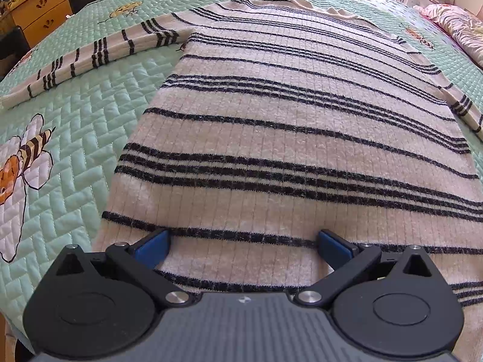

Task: Fold clothes
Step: 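Grasp the white sleeve cuff with the right gripper and lift it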

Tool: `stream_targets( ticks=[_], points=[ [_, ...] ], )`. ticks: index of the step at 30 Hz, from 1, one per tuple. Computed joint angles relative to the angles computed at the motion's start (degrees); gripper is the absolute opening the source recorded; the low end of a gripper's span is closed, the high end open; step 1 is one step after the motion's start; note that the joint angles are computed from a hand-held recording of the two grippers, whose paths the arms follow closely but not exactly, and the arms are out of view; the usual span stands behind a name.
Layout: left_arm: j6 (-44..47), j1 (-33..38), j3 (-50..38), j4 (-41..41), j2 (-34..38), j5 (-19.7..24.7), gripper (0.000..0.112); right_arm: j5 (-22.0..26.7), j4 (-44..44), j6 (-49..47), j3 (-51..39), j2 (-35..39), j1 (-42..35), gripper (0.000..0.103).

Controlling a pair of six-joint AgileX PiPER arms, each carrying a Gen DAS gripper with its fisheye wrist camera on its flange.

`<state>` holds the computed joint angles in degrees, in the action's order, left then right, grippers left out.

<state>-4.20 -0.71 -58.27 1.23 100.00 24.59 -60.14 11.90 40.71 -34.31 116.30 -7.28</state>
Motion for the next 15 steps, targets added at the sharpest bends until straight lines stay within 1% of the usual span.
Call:
stream_targets(
  ticks=[4,7,9,12,13,15],
  points=[
    [0.98,0.26,0.50,-1.03,-0.28,-0.56,0.103,-0.25,0.47,-0.26,0.07,0.17,0.33,0.103],
    [0.58,0.08,-0.82,-0.70,0.15,1.41,0.103,-1.68,0.11,0.81,0.37,0.62,0.16,0.103],
    [1.51,0.34,-2.15,-1.65,0.68,3.20,0.103,-3.63,-0.91,2.54,0.69,1.20,-0.51,0.103],
    [2.54,0.78,-3.81,-2.93,1.54,5.22,0.103,-3.60,-2.23,4.32,-0.33,1.67,-1.72,0.103],
    [2.31,0.79,-4.08,-2.89,1.66,5.57,0.103,-2.86,-1.89,4.32,-0.95,1.59,-1.70,0.103],
    [0.98,0.41,-4.57,-1.83,1.81,6.27,0.103,-2.63,-4.28,5.31,-1.97,2.04,-2.73,0.103]
  ],
)
